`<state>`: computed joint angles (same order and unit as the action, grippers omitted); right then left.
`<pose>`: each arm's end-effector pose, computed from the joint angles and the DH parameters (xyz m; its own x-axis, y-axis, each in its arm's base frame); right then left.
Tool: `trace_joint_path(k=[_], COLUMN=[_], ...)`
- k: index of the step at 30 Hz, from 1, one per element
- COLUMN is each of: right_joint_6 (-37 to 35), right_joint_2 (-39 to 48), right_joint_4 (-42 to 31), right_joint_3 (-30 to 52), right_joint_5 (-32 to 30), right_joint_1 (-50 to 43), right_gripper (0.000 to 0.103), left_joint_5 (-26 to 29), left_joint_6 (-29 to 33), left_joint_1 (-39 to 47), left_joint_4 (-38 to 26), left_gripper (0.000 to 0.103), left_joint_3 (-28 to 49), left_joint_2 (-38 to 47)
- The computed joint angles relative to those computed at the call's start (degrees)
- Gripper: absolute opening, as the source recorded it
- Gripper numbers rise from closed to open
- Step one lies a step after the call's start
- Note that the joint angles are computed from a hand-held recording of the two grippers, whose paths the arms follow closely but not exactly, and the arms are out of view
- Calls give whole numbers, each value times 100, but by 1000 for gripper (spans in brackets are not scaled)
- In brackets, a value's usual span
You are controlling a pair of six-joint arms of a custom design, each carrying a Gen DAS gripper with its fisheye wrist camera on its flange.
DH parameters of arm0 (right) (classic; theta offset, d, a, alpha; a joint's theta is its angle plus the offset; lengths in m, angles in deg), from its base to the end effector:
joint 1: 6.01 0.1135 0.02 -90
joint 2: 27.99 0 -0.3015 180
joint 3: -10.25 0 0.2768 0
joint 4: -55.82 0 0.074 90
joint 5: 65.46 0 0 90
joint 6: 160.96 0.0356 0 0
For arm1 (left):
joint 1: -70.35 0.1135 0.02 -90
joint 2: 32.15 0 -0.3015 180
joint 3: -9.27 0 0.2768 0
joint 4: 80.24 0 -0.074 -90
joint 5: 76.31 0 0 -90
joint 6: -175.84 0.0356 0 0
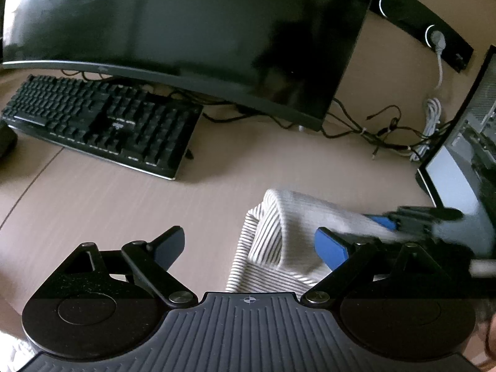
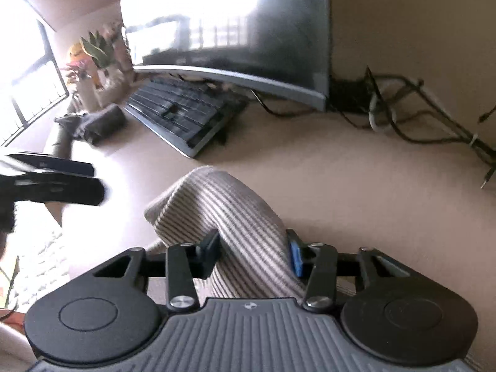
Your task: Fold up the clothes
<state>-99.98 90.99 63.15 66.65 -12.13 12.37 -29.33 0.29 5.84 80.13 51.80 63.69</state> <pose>0.3273 0.1312 0.0473 -0.4024 -0.5437 -0.7365 -0.8819 0.4461 0.1526 0.1275 -0.2111 0.0958 -0.6040 -0.4269 -0.6730 -0.3657 0.8988 -0.2419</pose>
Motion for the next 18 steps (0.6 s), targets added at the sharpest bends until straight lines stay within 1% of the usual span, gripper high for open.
trace_joint_path(k=[3,5,7,9,11,13,15,18], right_joint_6=[-287,-470,-353,-245,-128,-14,73,545], right_joint_2=[-294,-209,-51,-10,-90,-195,-433,-1064], right_joint_4=[1059,1670,2327,2773,2842,2838,2691,2755], right_joint_3=[-924,-1386,-1722,-1974,-2111,-2228,-2336,-2627], right_joint_5=[466,760,1003,1118,1022,888,766,687], right_joint_1=[298,528,703,803,741,648,411,-194], right_gripper=[44,46,49,51,51,51,51,52], left_joint_5=[179,341,508,689,873,1020,1073,1089], left_joint_6=[68,183,356,557,804,1076,1207,1343], left_joint_1=[109,200,285,381,490,575,607,605], left_joint_4=[454,794,1154,1540,1912,2270,2346,2396], left_gripper=[94,94,94,94,91,90,90,90], left_joint_3=[-128,-202,-265,-327,-373,-418,-442,-480], left_joint_2=[94,196,328,508,723,948,1042,1067])
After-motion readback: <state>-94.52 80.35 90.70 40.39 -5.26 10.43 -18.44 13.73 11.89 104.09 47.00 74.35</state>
